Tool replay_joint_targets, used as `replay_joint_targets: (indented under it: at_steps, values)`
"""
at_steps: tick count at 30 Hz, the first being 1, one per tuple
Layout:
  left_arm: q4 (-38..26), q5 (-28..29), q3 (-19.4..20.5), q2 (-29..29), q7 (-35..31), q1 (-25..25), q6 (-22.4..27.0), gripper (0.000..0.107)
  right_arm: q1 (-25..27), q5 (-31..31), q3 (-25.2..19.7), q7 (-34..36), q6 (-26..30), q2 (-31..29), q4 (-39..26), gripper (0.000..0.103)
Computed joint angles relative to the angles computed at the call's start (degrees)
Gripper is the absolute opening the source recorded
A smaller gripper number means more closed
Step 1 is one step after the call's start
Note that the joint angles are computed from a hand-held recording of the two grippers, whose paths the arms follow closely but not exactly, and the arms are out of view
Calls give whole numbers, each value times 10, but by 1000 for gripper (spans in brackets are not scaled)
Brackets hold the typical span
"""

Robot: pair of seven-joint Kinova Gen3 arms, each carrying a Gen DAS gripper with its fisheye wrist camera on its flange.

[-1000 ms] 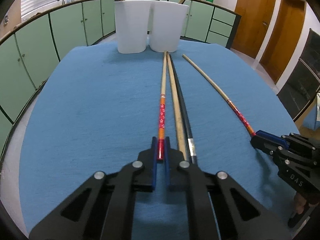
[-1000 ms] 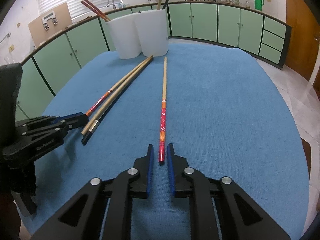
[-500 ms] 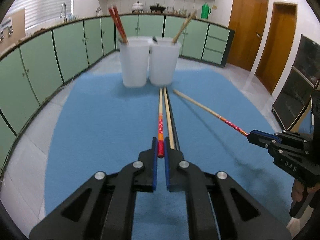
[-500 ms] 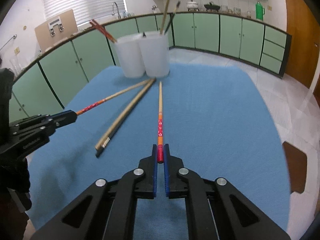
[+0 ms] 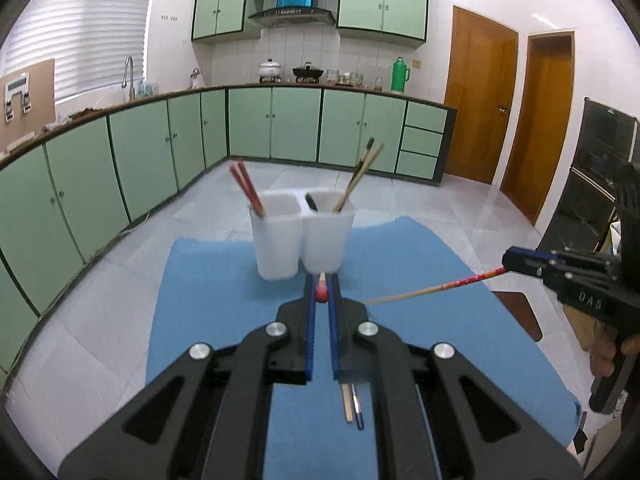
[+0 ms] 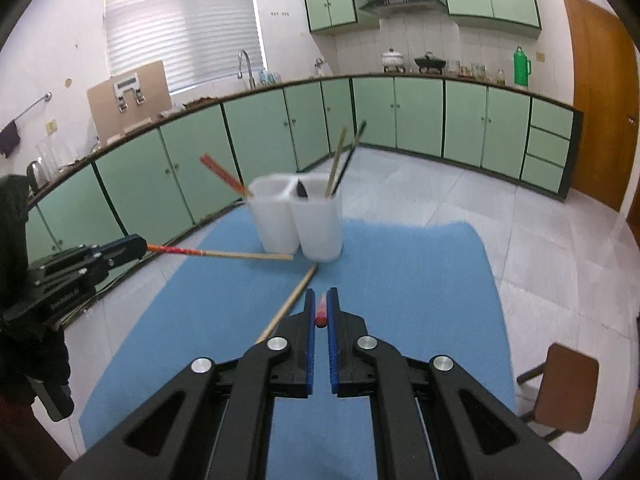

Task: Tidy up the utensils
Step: 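Lift both red-tipped chopsticks up and lower them into the white holder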

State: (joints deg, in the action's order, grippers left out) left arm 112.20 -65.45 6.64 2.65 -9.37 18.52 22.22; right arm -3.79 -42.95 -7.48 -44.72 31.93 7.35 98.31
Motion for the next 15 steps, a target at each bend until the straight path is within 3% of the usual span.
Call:
replay_joint_targets:
  at_steps: [6,15]
  values:
    - [-38,34,2,-2,-71,-5,6,5,0,14,1,-9,37,14,-69,6]
    - [-55,77,-2,-12,-128,-19,-12,5,-9,35,-9,-20,44,23,-103,6]
